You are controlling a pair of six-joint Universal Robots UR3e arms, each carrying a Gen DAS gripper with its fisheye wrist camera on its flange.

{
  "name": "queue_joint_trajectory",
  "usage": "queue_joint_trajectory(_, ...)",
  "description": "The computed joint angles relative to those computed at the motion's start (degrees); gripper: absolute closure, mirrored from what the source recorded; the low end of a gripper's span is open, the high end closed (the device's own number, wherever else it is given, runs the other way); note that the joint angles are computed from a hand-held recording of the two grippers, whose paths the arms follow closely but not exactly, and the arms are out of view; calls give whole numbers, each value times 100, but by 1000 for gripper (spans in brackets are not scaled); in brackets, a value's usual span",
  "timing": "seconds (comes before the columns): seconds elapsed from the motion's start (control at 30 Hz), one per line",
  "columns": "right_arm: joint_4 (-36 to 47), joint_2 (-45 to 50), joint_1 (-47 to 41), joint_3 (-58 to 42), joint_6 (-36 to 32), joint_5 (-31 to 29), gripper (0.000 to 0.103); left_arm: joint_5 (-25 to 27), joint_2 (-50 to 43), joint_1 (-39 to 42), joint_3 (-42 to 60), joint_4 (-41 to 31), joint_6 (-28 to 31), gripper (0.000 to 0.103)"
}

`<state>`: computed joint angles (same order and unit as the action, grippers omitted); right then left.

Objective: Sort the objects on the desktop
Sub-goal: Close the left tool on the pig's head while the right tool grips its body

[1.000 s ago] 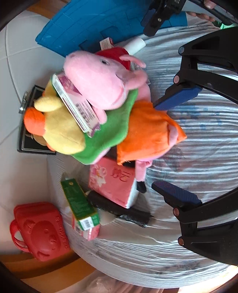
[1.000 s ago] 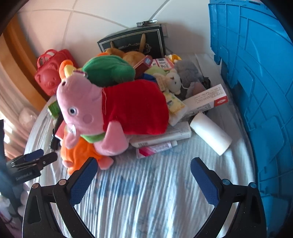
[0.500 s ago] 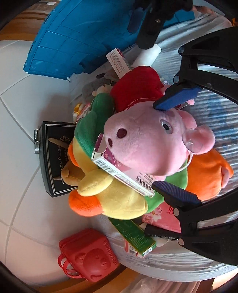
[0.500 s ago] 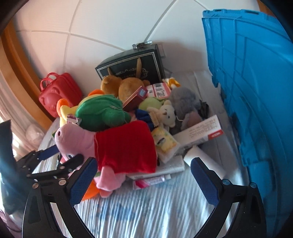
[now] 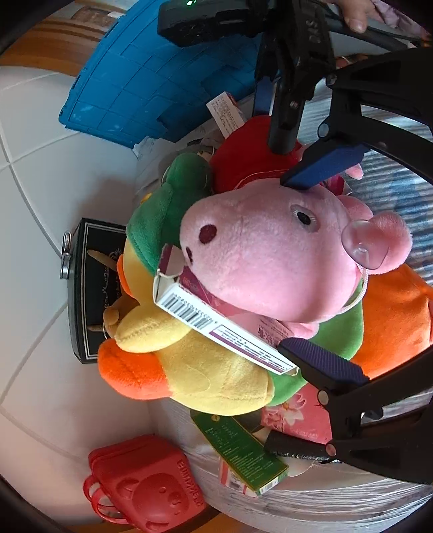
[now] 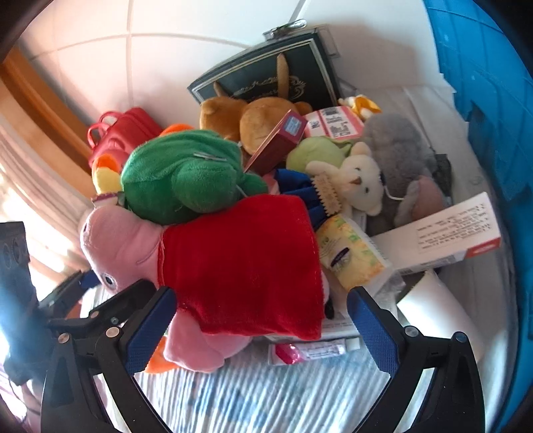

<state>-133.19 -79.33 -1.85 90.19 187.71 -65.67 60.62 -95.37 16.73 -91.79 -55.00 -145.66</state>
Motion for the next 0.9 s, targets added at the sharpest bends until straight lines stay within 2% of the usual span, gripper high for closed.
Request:
queue_joint_trajectory(0.07,164,46,123,-157,-18,-367,0,104,107,-40,-141,177,169,12)
queue_joint_trajectory(0.17,95,70,105,-99,-69,-256,0,333,125,-222,-302,605,225,11)
queue_joint_trajectory(0.3,232,266,121,-276,-81,-175,0,589,-27,-459,-219,531,309,11)
queue_joint_trajectory(0.47,193,340,287,-335,-67,-460,0,785,-201,-630,-254,753,141,11)
queue_joint_trajectory(0.63,273,394,446,-499,98,-811,2,749,-88,-631,-402,847,173,21)
queue_joint_trajectory(0.7,245,313,553,-502,64,-937,18,771,-49,-659,-421,863,144,24)
queue_joint_trajectory(0.77,275,173,632,-490,21,-944,40,716,53,-629,-422,758,115,25)
queue_joint_trajectory(0.8,313,127,741,-550,-9,-1098,43,691,148,-615,-463,733,134,26)
queue_joint_trajectory(0.87,384,56,941,-685,-53,-1426,56,595,322,-565,-529,702,179,29)
queue_joint_trajectory(0.9,406,-10,988,-705,-49,-1488,58,526,429,-520,-552,643,204,30)
